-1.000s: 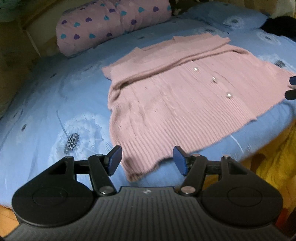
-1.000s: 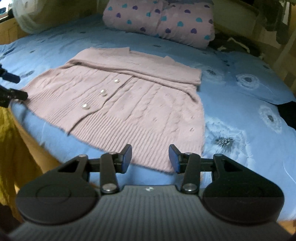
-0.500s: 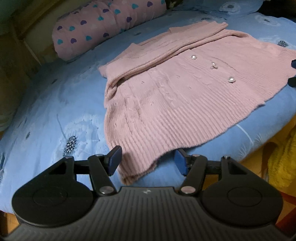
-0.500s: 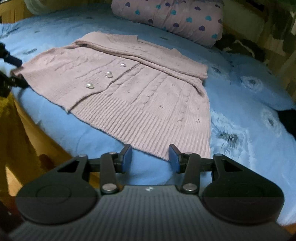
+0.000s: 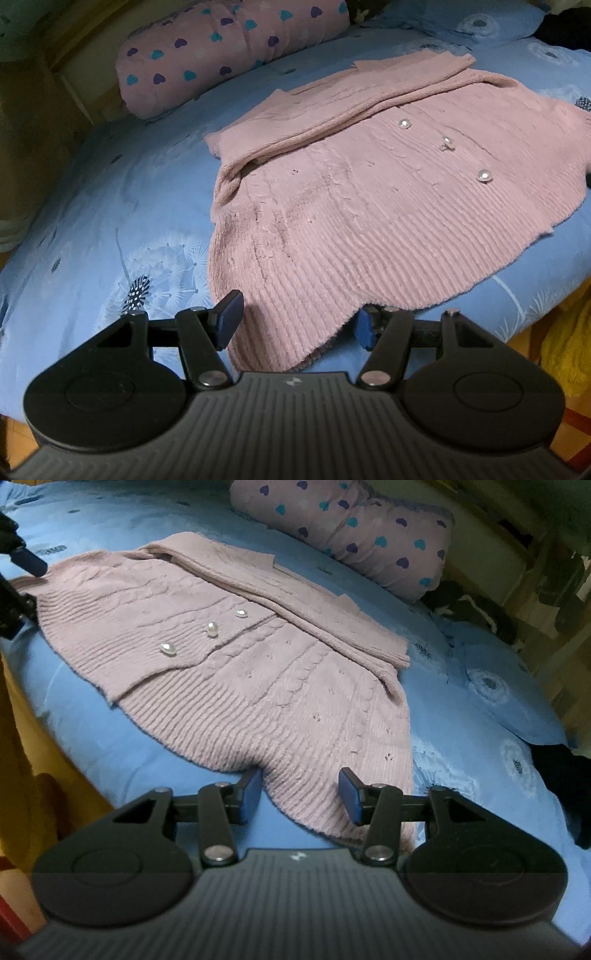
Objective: Fold small clothes
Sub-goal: 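Lower both grippers onto the ribbed hem and close them on it, then lift the hem with both grippers and fold it over toward the collar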
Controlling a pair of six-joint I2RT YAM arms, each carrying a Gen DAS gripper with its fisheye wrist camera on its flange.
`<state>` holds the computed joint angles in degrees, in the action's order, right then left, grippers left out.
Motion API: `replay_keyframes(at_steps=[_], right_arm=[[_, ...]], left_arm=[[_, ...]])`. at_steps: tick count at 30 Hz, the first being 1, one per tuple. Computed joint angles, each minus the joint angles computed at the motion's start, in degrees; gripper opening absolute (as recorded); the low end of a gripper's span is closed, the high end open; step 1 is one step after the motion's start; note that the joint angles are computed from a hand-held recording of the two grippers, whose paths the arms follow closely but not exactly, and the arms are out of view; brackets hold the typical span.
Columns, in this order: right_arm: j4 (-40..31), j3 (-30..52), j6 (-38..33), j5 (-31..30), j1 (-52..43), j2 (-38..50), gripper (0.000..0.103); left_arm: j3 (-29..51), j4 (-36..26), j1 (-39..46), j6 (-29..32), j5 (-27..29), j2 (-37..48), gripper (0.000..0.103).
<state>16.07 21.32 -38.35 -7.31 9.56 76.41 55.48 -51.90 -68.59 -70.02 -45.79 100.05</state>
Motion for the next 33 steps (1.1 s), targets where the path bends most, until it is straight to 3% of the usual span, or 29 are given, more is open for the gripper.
replay_keyframes(at_steps=[3,6,14,18,24,26,29,30,33], right_arm=[[-1.79,-0.64,-1.67,-1.36,-0.41,-2.05,0.049],[1.61,-1.0,-2.02,-1.2,-0.07,0.2,0.049],[5.23,1.3,4.45,-2.34,-0.18,5.85,0.048],[3.85,2.82,7.9,-4.87,-1.79,7.06,0.047],[2.81,3.99,11.03,-7.19,-2.74,8.23,0.037],[3.18,3.89,11.25,-7.19,-2.53,8.33,0.024],[4.08,3.28,11.06,-6.71,-2.01,7.89,0.015],[4.36,3.09,11.04,-6.56,-1.9,7.71,0.015],[4.76,2.88,11.93,-7.15,-2.27,6.92,0.013]], left_arm=[[-0.23,0.63,0.22,-0.16,-0.35,0.18,0.067],[-0.22,0.89,0.42,-0.42,-0.54,0.37,0.067],[-0.68,1.77,0.9,-1.13,-0.63,0.48,0.067],[-0.92,2.34,1.63,-2.25,0.05,0.09,0.067],[-0.85,2.32,1.34,-3.88,-1.26,0.94,0.067],[-0.9,2.61,0.94,-4.29,-1.93,1.25,0.061],[-2.75,6.18,1.03,-3.58,-1.31,-0.82,0.035],[-2.74,6.43,1.19,-3.57,-1.16,-1.05,0.024],[-1.95,5.76,1.42,-3.96,-2.06,-1.15,0.013]])
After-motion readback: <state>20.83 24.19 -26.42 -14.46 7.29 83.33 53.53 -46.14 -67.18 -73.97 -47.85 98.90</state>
